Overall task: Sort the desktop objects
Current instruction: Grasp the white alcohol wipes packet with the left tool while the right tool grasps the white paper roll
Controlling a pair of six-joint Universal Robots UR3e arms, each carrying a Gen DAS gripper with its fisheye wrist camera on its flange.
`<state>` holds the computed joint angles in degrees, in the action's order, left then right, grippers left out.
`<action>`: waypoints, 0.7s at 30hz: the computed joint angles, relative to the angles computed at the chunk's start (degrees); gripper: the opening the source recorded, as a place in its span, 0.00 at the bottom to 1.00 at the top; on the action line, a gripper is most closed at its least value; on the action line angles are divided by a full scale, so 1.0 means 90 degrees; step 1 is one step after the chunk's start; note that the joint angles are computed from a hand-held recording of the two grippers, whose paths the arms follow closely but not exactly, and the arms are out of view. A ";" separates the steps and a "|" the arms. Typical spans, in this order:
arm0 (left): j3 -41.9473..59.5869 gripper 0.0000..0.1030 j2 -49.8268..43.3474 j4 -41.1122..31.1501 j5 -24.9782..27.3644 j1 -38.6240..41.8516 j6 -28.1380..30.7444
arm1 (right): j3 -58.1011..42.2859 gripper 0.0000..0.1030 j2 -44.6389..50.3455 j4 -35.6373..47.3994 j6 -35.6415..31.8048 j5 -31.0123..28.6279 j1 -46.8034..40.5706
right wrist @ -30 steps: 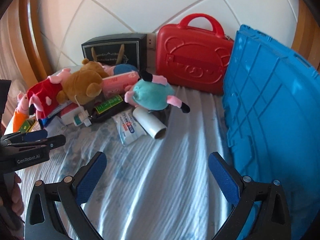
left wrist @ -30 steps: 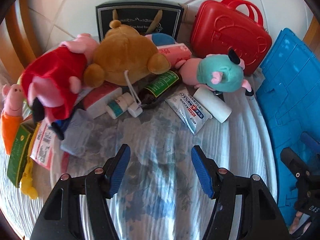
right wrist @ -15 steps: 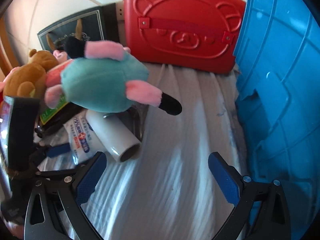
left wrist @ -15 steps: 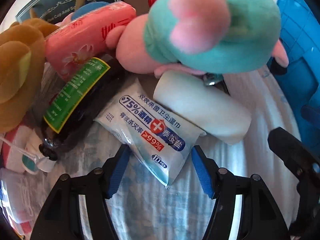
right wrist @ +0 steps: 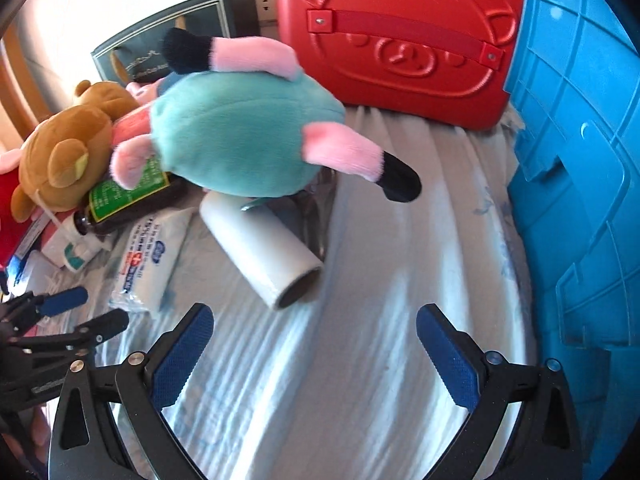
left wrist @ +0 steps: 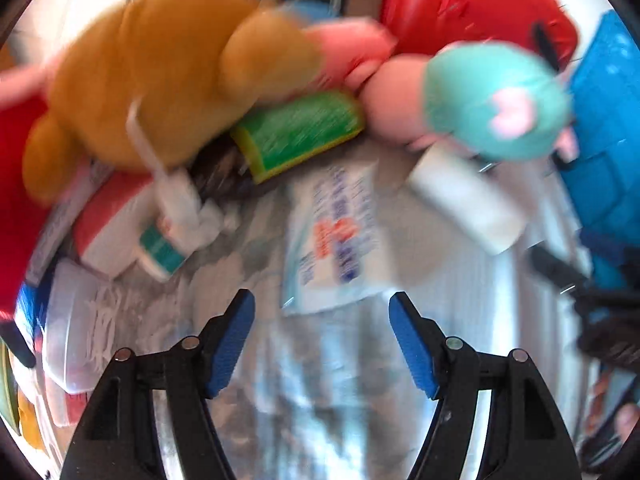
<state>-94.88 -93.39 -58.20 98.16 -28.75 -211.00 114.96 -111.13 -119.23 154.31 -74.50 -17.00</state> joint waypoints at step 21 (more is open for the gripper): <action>-0.0247 0.94 -0.1267 0.1800 0.0638 -0.0014 0.0216 | -0.0158 1.00 0.1921 -0.1433 0.0436 0.0422 0.0502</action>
